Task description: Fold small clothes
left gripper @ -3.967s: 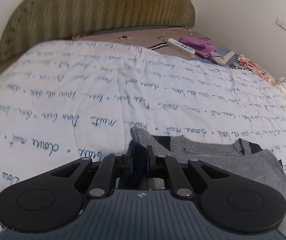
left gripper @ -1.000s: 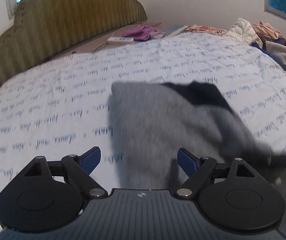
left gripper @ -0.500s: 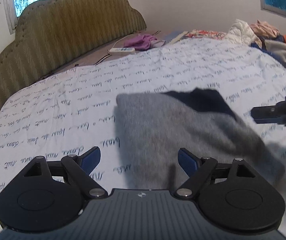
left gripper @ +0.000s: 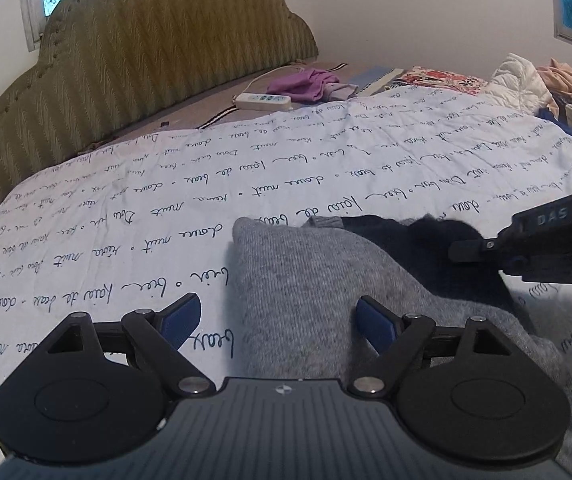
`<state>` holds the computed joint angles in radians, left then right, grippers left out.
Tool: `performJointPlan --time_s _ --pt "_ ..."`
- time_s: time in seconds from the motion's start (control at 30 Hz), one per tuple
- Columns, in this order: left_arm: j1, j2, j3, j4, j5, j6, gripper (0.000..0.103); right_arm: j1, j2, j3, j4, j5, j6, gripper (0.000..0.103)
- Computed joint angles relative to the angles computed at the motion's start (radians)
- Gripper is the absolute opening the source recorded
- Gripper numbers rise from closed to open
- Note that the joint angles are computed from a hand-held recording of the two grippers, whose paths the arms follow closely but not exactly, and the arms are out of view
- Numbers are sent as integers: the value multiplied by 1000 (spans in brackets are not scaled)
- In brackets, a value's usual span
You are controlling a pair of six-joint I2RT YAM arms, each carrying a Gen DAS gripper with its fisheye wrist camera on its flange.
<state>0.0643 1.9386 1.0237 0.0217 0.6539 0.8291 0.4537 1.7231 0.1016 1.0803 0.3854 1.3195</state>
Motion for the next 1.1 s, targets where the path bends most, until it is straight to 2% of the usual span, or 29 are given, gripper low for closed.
performJointPlan --time_s 0.07,0.17,0.2,0.27,0.3,0.4,0.47,0.53,0.6,0.63,0.7,0.73,0.77,0.8,0.87,0.93,0.97,1.0,1.03,1.07,1.1 --pt "-3 -4 1 10 7 -28 87 -34 -26 34 -85 -14 -59 7" --pt "-11 4 0 30 3 -35 88 -2 -185 120 -431 133 -155 7" --pt "-19 13 0 35 -18 -28 88 -5 -198 140 -487 153 -178 7" --pt "-24 39 10 35 -37 -21 89 -30 -192 147 -494 105 -207 7" --pt "-22 48 20 20 -43 -27 89 -23 -192 163 -538 107 -202 9" --pt "-2 54 48 -36 -16 -36 89 134 -273 234 -849 332 -77 10" --pt "-1 48 41 -32 -21 -32 89 268 -336 248 -954 455 -25 11" --pt "-2 40 30 -23 -23 -32 89 354 -353 261 -951 452 -75 18" --pt "-3 34 24 -26 -25 -35 89 403 -302 304 -948 409 -149 31" --pt "-4 32 23 -31 -28 -36 89 406 -255 348 -989 394 -156 32" --pt "-4 31 26 -52 -33 -33 89 389 -147 442 -1134 399 -86 35" --pt "-2 29 28 -62 -34 -31 89 366 -118 456 -1169 388 -36 36" --pt "2 27 29 -70 -31 -26 89 342 -115 444 -1173 364 19 38" --pt "8 24 28 -73 -27 -20 89 337 -145 399 -1127 352 54 39" --pt "25 25 38 -94 -1 -4 89 381 -195 351 -1084 394 99 41" --pt "42 32 61 -124 38 10 89 432 -202 381 -1176 456 146 67" --pt "50 41 77 -136 58 12 90 442 -197 398 -1217 482 162 88" --pt "55 52 98 -147 73 7 92 447 -198 394 -1225 500 169 94" --pt "59 72 131 -169 86 -1 92 437 -226 371 -1214 499 161 94" --pt "61 101 181 -214 102 -3 92 410 -251 336 -1166 474 139 94" --pt "59 136 244 -277 113 -2 92 365 -278 283 -1068 432 92 94"
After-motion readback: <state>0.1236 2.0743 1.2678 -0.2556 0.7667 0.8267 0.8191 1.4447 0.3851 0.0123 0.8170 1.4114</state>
